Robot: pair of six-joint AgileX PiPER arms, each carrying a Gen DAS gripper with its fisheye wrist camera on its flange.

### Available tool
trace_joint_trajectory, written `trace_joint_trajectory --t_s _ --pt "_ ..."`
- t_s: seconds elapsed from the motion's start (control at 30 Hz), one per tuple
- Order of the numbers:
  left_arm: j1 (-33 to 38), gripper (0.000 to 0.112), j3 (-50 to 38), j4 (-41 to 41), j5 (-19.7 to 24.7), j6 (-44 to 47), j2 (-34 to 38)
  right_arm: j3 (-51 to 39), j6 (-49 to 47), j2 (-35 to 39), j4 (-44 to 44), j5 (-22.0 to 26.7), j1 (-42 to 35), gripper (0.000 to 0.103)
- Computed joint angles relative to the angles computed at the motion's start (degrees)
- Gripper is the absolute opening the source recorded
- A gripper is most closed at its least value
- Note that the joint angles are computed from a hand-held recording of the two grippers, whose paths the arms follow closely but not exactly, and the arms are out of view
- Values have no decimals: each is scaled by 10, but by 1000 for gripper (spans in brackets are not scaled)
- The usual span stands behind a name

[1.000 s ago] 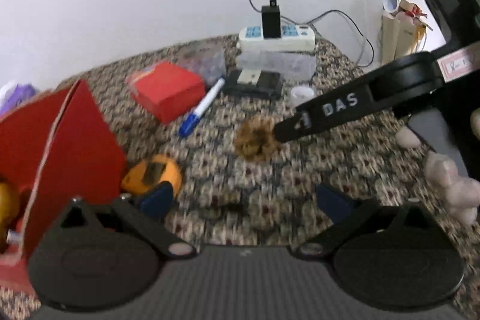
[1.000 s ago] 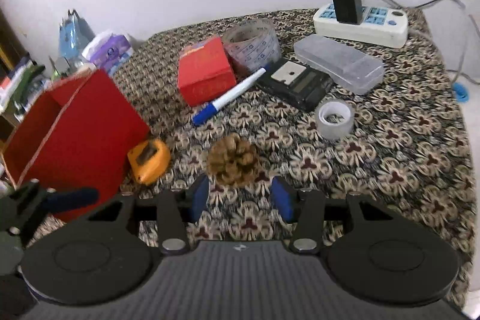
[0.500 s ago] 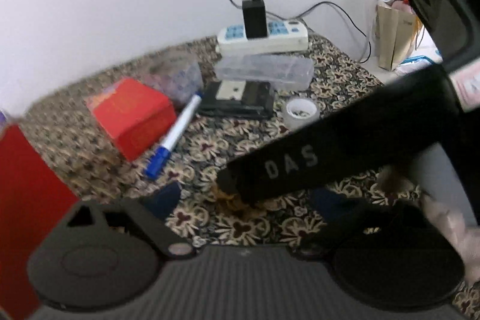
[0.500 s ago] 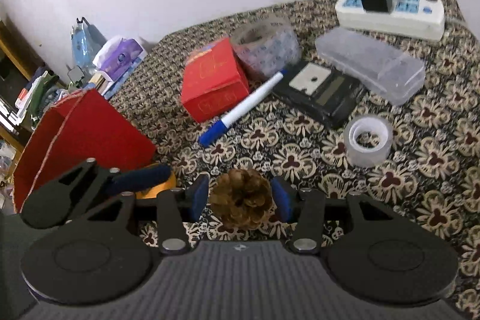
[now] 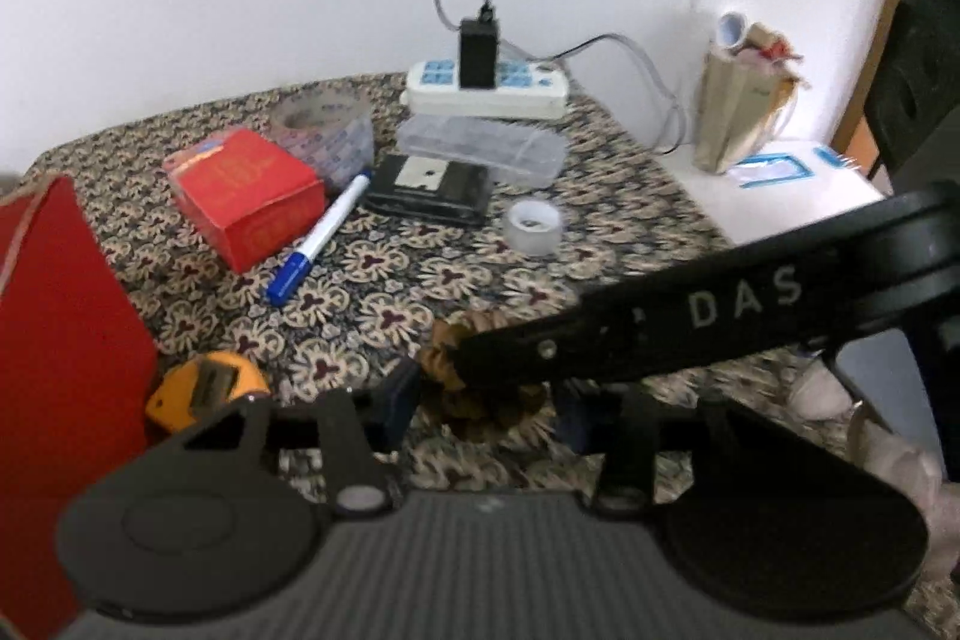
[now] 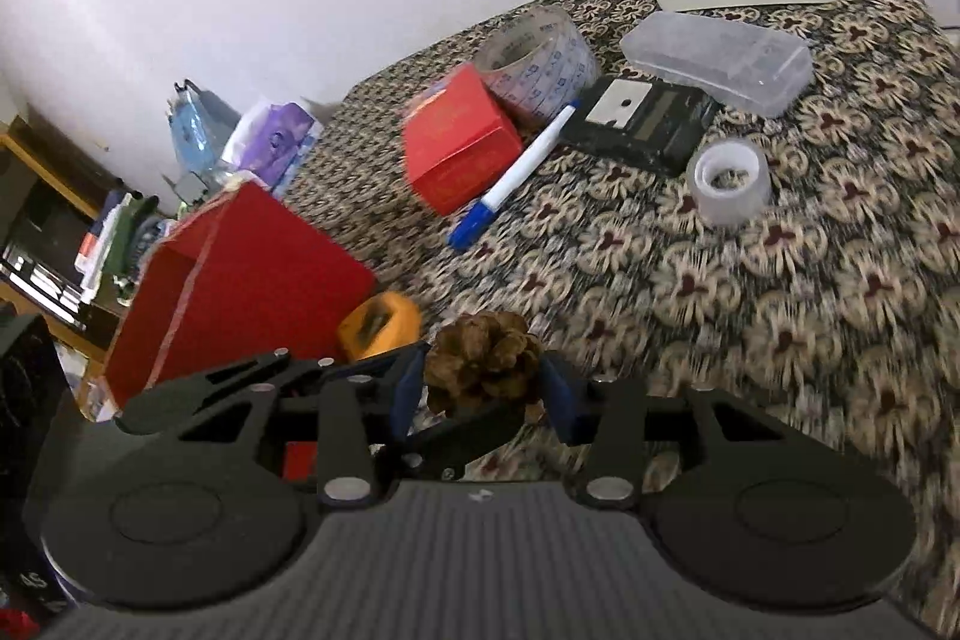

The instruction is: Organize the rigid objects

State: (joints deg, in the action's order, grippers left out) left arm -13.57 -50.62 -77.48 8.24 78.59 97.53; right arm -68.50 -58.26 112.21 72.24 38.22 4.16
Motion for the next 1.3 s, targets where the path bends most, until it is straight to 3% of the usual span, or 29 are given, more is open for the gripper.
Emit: trace_joint_trajectory --t_s 0.07,0.23,0.33,0.47,0.6,0.67,0.8,0.97,1.13,1.3 --pt "11 47 38 -46 23 55 -43 40 -9 -37 11 -2 2 29" --pt "83 46 123 -9 116 62 -162 133 19 -142 8 -37 45 29" --pt "169 46 141 47 202 46 -222 153 78 -191 -14 -84 104 29" --pt "350 46 128 82 366 83 -275 136 159 -222 -57 -146 194 29" --pt "516 46 77 92 505 129 -259 75 240 -205 -120 -207 285 29" --pt "572 46 43 96 548 142 -231 34 285 -178 -163 -234 321 29" --pt "614 46 -23 116 567 137 -161 -69 466 -102 -335 -251 371 29" --pt "598 46 -114 180 550 66 -64 -210 688 5 -531 -189 394 29" --pt "585 46 -171 236 537 3 1 -312 801 82 -619 -126 409 30" --pt "568 45 -204 281 509 -41 33 -338 870 110 -682 -120 425 31"
